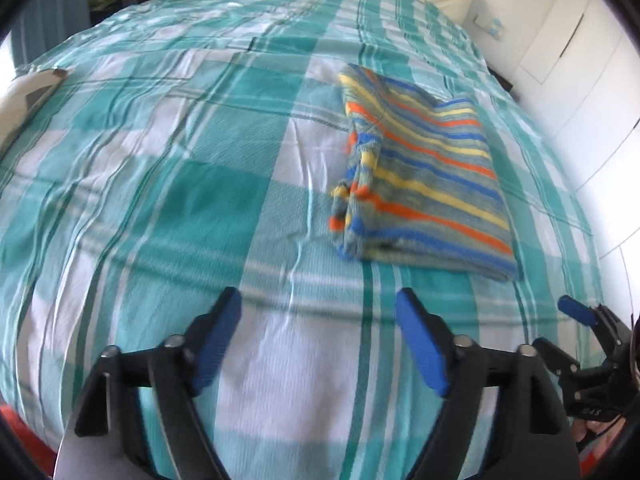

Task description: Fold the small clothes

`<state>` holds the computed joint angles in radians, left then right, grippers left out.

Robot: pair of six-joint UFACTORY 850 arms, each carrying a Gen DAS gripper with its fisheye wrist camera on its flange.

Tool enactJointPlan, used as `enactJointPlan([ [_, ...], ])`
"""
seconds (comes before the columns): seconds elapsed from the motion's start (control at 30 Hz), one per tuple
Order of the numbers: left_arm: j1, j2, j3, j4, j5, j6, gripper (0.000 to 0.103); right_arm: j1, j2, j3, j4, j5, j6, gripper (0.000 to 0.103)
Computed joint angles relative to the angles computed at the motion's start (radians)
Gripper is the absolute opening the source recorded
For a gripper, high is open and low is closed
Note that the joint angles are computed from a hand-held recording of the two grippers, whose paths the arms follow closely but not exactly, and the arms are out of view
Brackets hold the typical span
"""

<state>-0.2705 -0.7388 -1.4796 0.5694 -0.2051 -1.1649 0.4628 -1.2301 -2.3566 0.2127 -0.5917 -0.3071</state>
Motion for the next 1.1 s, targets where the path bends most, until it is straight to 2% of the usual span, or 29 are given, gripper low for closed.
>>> enactJointPlan([
  [0.03, -0.007, 0.017, 0.027, 0.062, 0.014, -0.071, 0.085, 0.009, 0.058, 0.101, -0.075, 0.053, 0.085, 0.093],
  [0.1, -0.023, 0.04, 0.068, 0.166, 0.044, -0.19, 0.086, 0.025, 0.118, 0.205, -0.226, 0.095, 0.264, 0.093],
  [0.23, -0.054, 0.031, 0.069, 0.14, 0.03, -0.131, 0.087, 0.036, 0.183, 0.317, -0.369, 0.1, 0.497, 0.093],
  [0.43, -0.079, 0.025, 0.067, 0.216, 0.014, -0.179, 0.087, 0.057, 0.223, 0.383, -0.598, 0.099, 0.723, 0.093],
  [0.73, -0.09, 0.017, 0.07, 0.256, -0.013, -0.199, 0.087, 0.072, 0.26, 0.441, -0.811, 0.095, 0.925, 0.093],
  [1.1, -0.098, 0.01, 0.069, 0.267, -0.035, -0.196, 0.091, 0.074, 0.271, 0.462, -0.911, 0.08, 1.029, 0.093],
])
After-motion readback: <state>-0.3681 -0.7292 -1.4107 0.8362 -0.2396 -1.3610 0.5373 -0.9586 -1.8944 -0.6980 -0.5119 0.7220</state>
